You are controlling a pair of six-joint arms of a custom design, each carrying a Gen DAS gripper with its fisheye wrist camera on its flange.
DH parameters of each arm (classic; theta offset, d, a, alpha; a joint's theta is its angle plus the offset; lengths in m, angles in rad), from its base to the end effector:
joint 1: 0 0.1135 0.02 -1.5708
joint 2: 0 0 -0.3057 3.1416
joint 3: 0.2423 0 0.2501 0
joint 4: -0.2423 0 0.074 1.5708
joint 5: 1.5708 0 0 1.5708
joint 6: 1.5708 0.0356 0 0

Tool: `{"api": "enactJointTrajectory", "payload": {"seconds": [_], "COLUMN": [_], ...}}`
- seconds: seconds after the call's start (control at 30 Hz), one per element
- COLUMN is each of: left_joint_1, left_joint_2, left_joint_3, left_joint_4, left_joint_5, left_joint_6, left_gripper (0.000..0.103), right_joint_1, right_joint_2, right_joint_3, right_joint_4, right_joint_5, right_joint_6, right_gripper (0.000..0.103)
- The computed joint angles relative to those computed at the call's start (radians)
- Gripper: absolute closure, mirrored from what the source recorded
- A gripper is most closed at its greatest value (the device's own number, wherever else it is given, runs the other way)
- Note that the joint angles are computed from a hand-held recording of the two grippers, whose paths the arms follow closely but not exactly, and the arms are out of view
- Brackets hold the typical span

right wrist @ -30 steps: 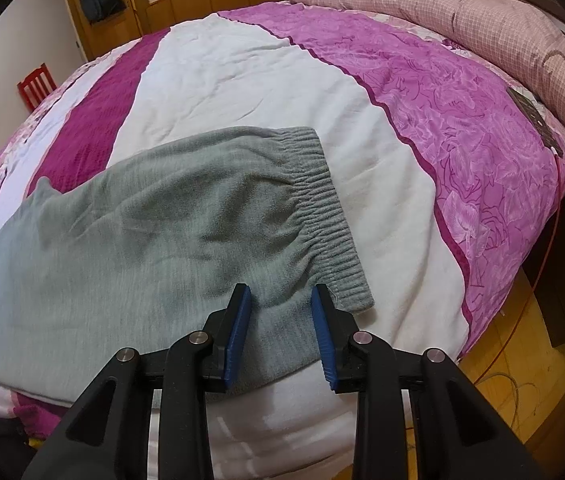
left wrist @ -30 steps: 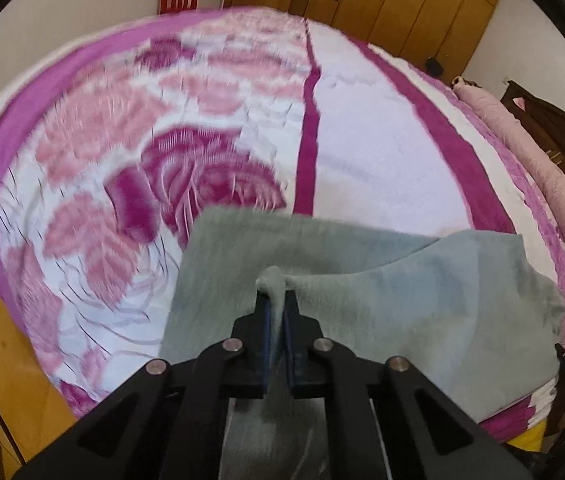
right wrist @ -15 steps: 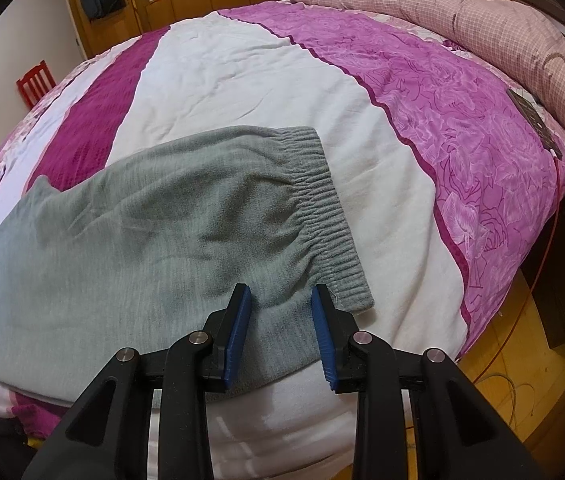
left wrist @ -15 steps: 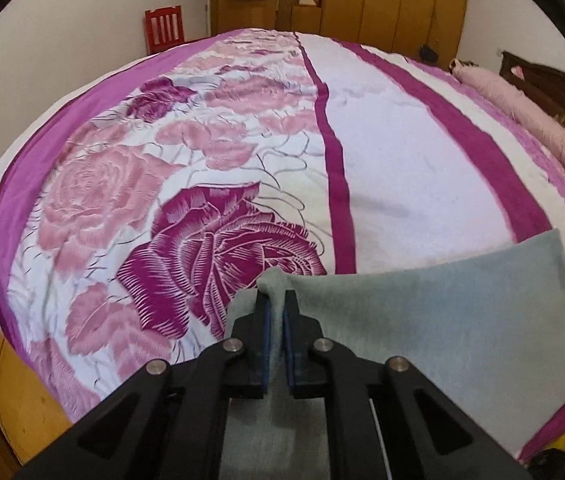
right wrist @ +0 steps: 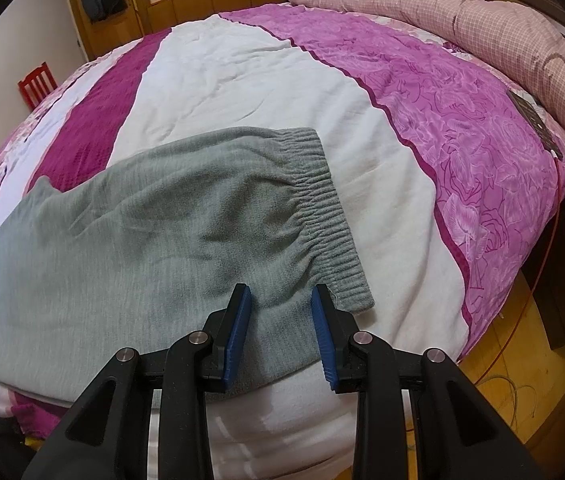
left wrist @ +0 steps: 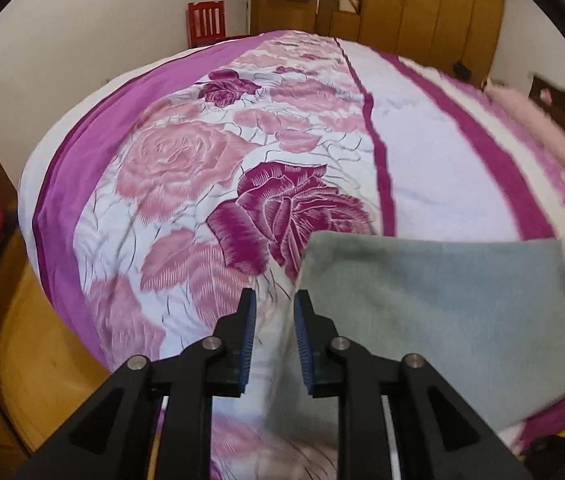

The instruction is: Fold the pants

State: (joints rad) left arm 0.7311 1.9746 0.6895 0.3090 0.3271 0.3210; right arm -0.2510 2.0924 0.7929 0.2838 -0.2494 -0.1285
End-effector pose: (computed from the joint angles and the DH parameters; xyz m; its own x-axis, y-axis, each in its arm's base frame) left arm 0.2507 0.2095 0.0894 -0.7424 -0.2644 -0.6156 -0.2783 0.9575 -0.0758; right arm 0.3435 -0.0790 0.0685 -0.8311 0.0849 -0.5496 0.0083 0.9900 0.1405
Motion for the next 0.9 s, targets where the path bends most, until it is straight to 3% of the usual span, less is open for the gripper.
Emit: {"api": "enactJointTrajectory", "payload": {"seconds": [0.2,0.4,0.5,0.7,0.9], "left_joint_1": [0.001,-0.071,-0.062,-0.097,-0.282], "left_joint_2": [-0.065,0.037,0.027,-0.032,-0.058], "left_joint_3": [-0.054,-0.079,-0.089,-0.074,0.001], "left_joint_4": [-0.086,-0.045,-0.034,-0.079,-0.127], "left_joint_5": [0.12,-0.022,-0.028,-0.026,-0.011], "left_joint_6": [0.023,0.024,0.013,0.0,-0.064], "left_gripper": [0.083,0.08,0.073,0.073,0.073], "right_joint_1": [0.0,0.0,0.003,0.028,0.11], "right_joint_2": [-0.003,-0.004,-0.023,-0.08,-0.029], "right_joint_3": [-0.004,0.0,0.01,0.05,0.173], "right_joint_4": [0.003,-0.007,-0.044,-0.083,-0.145], "right_joint_5": [-0.002,-0.004,0.005,-0.039,-0.098], "right_joint_6": [0.001,-0.004,0.006,-0.008,0.036], "right_gripper": [0.071,0.071,0.071,0.071,0.071]}}
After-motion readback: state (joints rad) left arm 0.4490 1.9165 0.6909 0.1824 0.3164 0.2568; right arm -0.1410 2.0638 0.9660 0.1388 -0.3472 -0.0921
